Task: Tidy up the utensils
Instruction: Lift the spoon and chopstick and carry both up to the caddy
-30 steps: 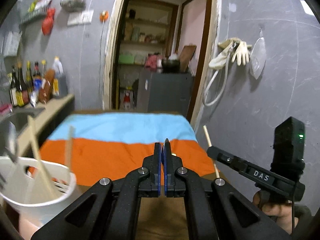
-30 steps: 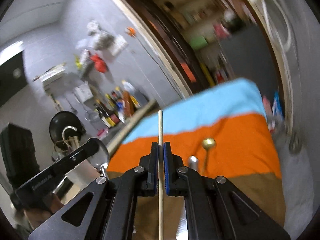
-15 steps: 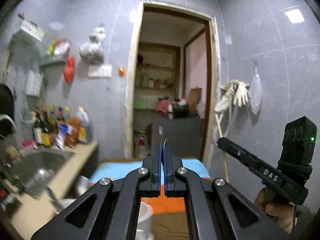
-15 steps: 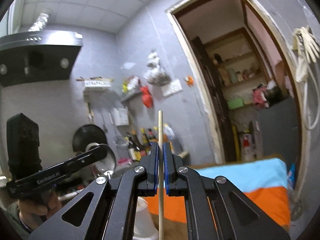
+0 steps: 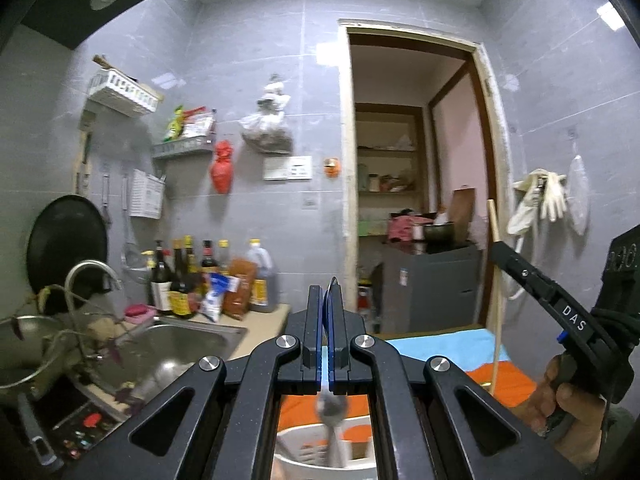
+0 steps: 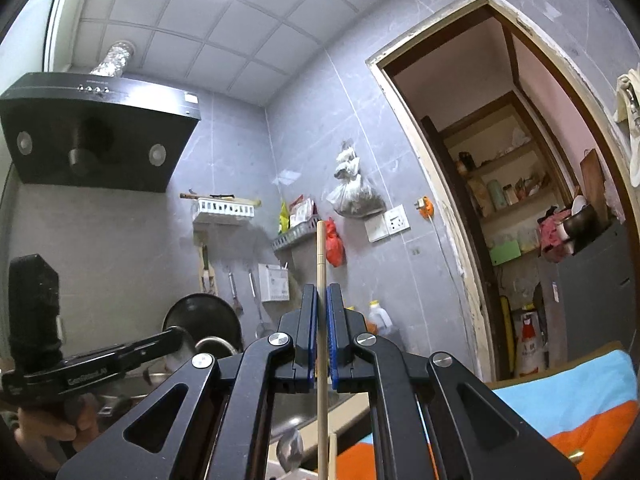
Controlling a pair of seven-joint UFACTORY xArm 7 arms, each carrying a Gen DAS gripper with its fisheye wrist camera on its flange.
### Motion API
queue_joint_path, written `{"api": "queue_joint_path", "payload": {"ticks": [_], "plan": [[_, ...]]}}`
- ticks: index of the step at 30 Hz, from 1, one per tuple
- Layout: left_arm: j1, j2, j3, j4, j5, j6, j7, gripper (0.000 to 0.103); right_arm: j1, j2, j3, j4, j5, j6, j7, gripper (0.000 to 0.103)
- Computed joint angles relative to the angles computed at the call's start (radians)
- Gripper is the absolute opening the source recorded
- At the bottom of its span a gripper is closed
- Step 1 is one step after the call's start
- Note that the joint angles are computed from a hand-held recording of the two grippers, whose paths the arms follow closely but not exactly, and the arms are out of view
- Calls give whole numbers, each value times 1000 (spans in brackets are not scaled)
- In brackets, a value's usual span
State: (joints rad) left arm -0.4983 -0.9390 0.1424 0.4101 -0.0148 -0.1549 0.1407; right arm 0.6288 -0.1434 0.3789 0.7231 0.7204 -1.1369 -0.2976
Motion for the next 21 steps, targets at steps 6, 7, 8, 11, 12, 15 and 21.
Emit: {"api": "queue_joint_path", "payload": {"ticks": [6,7,8,11,12,15,21], "plan": [[56,79,14,-44,33,-132,12,0,25,131,-8,57,26,-118,-43,3],[64,94,14,-50,39,-154,9,0,32,148,-12,68,34,-127,-60,3],[83,115,4,-61,42,-190,2,0,38,169,-17,81,44,-140,-81,3],[141,184,-37,-78,57,-298,-23,0,55,211,-34,108,70,-152,-130,3],[161,200,-53,-85,64,-324,-30,0,57,218,-40,113,72,-152,-136,3],[209,248,-92,-97,87,-385,-52,0,65,242,-51,123,81,-157,-143,3],[255,322,-137,-98,120,-433,-96,0,72,248,-60,117,87,-120,-150,3]]}}
